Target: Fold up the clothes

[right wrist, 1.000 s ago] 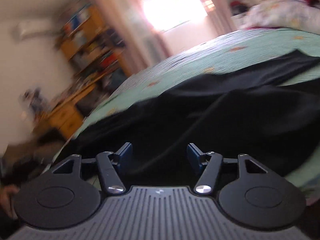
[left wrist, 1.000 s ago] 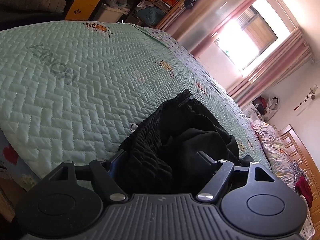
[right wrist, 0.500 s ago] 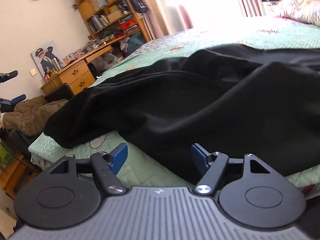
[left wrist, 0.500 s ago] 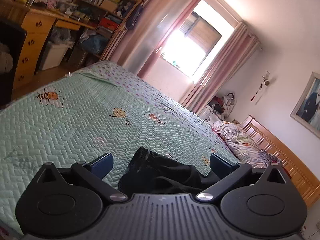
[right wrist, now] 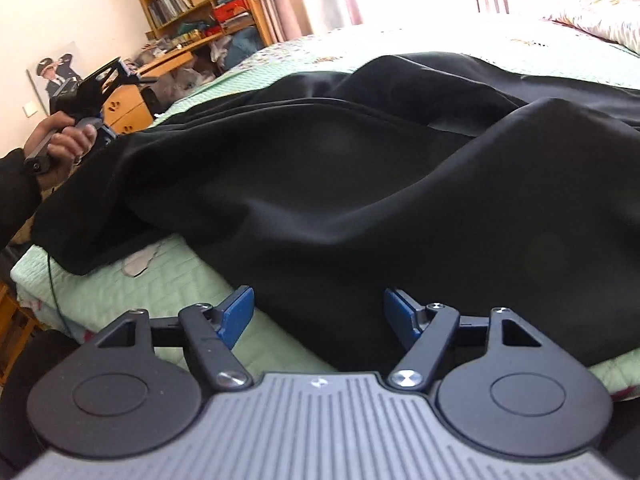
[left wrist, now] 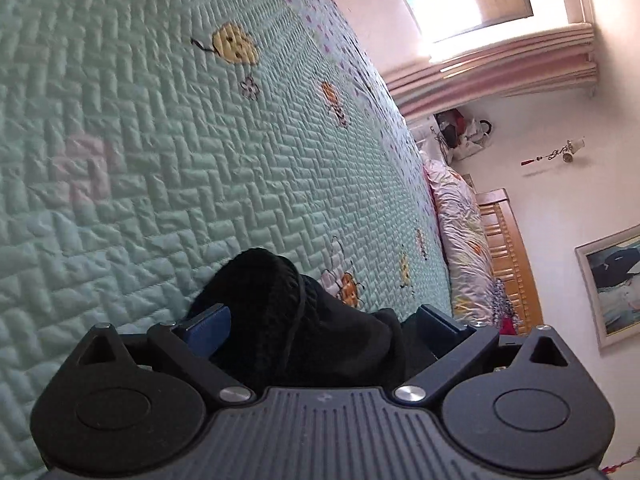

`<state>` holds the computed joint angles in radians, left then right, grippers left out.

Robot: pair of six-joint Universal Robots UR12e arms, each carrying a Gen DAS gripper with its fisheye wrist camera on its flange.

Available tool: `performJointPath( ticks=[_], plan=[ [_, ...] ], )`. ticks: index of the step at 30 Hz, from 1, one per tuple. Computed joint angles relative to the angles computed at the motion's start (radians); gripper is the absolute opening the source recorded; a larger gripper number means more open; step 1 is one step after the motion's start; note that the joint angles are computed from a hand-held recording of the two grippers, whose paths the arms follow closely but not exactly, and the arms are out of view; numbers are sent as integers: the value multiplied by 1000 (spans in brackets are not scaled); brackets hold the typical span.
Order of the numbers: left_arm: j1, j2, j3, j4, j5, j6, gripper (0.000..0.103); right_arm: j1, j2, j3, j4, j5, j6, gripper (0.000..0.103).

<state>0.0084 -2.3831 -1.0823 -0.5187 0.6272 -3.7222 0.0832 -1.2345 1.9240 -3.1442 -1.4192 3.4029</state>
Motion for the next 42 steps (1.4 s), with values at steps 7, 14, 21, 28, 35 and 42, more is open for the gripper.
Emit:
performJointPath(
  ticks=[7,14,21,28,35,42],
  plan=[
    [-19,-69,87,5,-97,-49,92,21,32,-31,3,-53,-69,86],
    [-52,-89,154,-208,94,55,23,34,41,-24,-30,-89,-84,89],
    [-55,-54,187,198,241,78,15,38,39,-28,-15,-101,-137,89],
    [-91,-150,518,20,523,331,41,38,39,-29,-14,-75,-184,89],
    [-62,-27,252,-163,626,316,65,24,20,-9,-7,-21,-122,89],
    [3,234,-325,312,615,189,89,26,20,2,-35,-9,-77,89]
  ],
)
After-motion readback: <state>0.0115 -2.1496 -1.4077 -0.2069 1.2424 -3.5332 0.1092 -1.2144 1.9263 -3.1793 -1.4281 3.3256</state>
